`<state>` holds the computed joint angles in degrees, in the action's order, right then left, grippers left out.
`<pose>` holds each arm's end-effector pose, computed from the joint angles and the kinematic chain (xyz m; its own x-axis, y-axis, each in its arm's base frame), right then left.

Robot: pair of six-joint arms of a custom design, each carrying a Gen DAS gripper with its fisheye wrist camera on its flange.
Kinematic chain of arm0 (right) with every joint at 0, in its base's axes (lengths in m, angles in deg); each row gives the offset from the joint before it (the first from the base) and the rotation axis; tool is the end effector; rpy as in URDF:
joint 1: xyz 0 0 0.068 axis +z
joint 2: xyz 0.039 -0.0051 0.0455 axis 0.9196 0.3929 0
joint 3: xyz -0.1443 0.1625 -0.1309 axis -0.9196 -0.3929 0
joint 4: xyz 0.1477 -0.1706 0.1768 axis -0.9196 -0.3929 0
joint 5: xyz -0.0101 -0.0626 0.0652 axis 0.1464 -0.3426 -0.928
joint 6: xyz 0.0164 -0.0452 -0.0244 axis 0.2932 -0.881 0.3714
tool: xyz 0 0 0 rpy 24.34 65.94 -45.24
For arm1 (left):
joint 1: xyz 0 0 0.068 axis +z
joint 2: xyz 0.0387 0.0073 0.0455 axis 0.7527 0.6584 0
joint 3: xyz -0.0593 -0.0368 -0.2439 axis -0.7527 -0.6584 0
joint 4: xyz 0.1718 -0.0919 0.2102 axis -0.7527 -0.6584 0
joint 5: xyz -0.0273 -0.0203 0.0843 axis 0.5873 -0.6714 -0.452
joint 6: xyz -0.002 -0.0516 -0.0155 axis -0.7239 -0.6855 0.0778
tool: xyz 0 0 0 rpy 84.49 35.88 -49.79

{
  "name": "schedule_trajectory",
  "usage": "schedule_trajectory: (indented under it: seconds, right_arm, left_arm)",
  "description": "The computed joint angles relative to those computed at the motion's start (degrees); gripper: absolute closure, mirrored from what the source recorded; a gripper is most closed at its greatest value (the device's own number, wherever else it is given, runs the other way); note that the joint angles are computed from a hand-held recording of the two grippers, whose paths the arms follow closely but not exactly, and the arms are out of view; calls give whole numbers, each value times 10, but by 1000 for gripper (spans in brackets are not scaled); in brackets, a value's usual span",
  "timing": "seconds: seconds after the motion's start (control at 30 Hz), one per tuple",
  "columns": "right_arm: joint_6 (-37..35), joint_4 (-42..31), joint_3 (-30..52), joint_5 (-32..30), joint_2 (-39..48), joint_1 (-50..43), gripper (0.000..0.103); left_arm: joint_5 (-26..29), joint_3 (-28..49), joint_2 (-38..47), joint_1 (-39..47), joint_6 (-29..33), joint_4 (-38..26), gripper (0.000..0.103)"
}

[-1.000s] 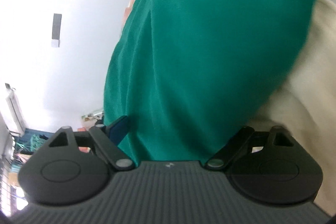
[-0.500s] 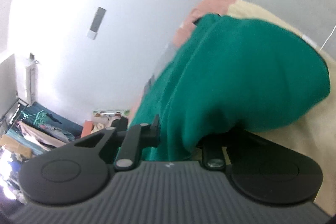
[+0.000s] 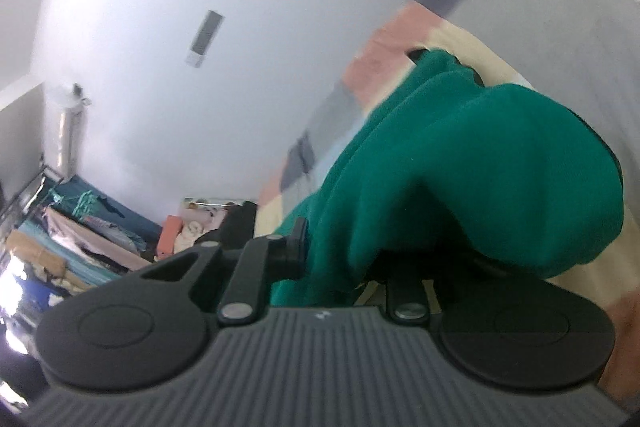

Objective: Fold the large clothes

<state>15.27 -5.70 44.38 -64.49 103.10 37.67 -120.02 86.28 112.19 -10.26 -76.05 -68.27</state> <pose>0.2503 -0.1046 0.1900 -0.6671 0.6044 -0.4355 -0.0478 0.5487 0.8347 0.0908 -0.1119 0.2724 -0.4711 -0.8016 -0.3682 -0.2256 0.5129 -0.8283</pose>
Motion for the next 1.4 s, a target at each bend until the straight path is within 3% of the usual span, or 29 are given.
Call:
schedule_trajectory:
  seconds: [0.07, 0.17, 0.27, 0.43, 0.6, 0.77, 0.93, 1.03, 1.17, 1.3, 1.4]
  right_arm:
    - [-18, -27, 17, 2, 11, -1, 70]
    - [-22, -18, 7, -18, -11, -10, 60]
    - [-24, 5, 8, -35, -22, -14, 59]
    - [-23, 70, 62, 11, 14, 43, 59]
    - [-41, 80, 170, 72, 128, 100, 59]
    - [-74, 89, 251, 114, 209, 140, 59]
    - [-77, 154, 280, 136, 262, 162, 59]
    - [-77, 206, 283, 128, 291, 161, 59]
    - [-83, 248, 295, 134, 322, 158, 59]
    - [-56, 270, 321, 151, 356, 158, 59]
    - [-95, 222, 366, 196, 398, 168, 59]
  left_arm:
    - [-8, -1, -8, -12, 7, 4, 56]
    - [-52, 10, 0, -44, 23, 6, 56]
    - [-59, 20, -5, -39, 63, 20, 56]
    - [58, 44, 38, 109, 185, 104, 56]
    - [203, 85, 130, 251, 236, 163, 55]
    - [250, 100, 220, 324, 306, 242, 53]
    - [284, 57, 233, 374, 355, 342, 48]
    - [262, 21, 209, 384, 391, 373, 47]
    - [271, -9, 206, 405, 413, 419, 47]
    - [255, 14, 274, 420, 424, 439, 47]
    - [261, 38, 343, 432, 442, 449, 47]
